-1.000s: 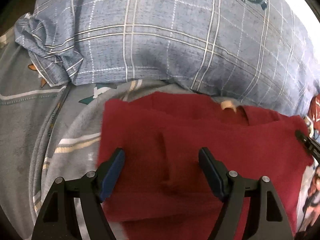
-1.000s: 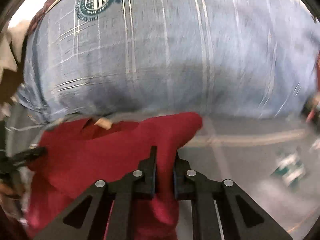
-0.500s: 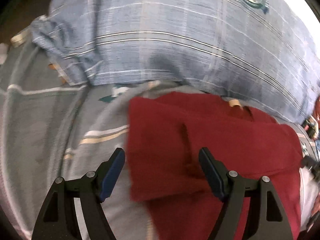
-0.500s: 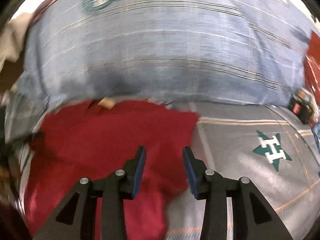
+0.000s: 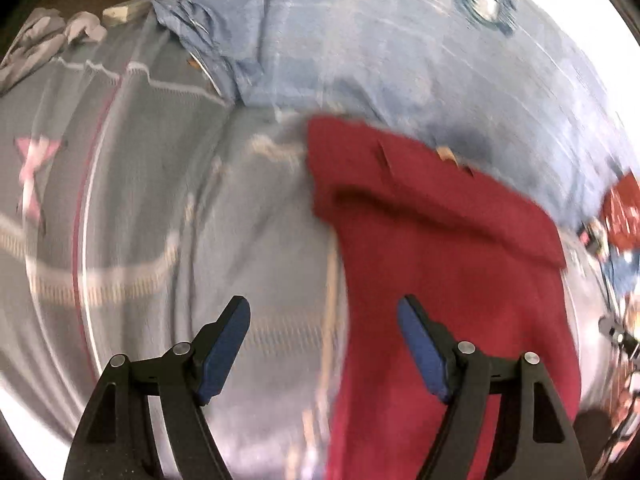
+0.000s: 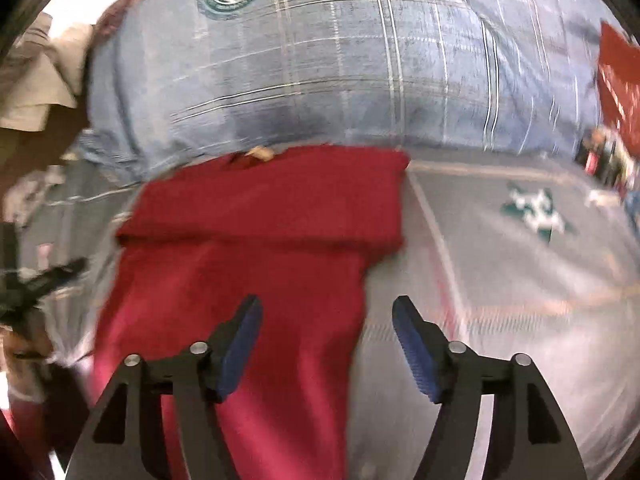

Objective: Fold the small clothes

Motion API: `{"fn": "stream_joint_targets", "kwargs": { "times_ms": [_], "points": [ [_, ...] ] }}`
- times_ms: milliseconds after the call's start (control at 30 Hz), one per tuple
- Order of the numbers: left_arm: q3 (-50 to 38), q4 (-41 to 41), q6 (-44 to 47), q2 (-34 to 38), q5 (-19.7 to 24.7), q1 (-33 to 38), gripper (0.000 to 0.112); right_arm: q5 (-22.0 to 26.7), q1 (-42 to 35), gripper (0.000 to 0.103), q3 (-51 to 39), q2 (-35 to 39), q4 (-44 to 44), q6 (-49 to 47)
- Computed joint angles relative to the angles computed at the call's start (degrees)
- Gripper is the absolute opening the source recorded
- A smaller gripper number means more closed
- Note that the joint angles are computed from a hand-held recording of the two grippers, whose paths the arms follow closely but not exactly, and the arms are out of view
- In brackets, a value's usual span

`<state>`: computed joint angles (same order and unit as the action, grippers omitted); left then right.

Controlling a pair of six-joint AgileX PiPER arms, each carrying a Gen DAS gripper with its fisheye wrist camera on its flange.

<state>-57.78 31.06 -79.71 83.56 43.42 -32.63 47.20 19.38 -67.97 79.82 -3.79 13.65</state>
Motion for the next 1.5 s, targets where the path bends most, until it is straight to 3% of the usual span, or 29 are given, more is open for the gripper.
{"fn": "stream_joint_targets", "kwargs": {
  "times_ms": [133,300,567,833,1100,1333,1500],
  "points": [
    [2.0,0.7,-5.3,-0.3,3.2,-9.2,0.076,2.1,1.3,0.071,7.1,-7.5,2.6,-1.4],
    [-0.9,4.2,-9.9,3.0,12.2,-16.1,0.076,2.4,2.0,0.071,15.3,-14.5,2.6,-0.3],
    [-3.4,5.9,-14.1,5.5,16.1,-20.4,0.076,-0.1,3.2,0.071,18.1,-14.5,-0.6,4.1],
    [-2.6,6.1,-14.3,4.9,15.4,-20.2,0.076,-0.9,8.6,0.071,18.9,-12.3,-4.3,9.3],
    [-4.2,6.6,-10.3,3.7,11.7,-14.2,0.076,-1.8,5.5,0.074,14.2,-10.4,-3.1,7.8],
    [-8.3,4.7,-4.4,7.2,8.4,-6.2,0.076,-4.4,1.2,0.076,2.6,0.3,-5.3,7.3],
    [-11.5,2.2,0.1,11.0,4.4,-0.1,0.076,-5.8,-3.9,0.076,-7.3,10.2,0.6,3.3]
  ]
}}
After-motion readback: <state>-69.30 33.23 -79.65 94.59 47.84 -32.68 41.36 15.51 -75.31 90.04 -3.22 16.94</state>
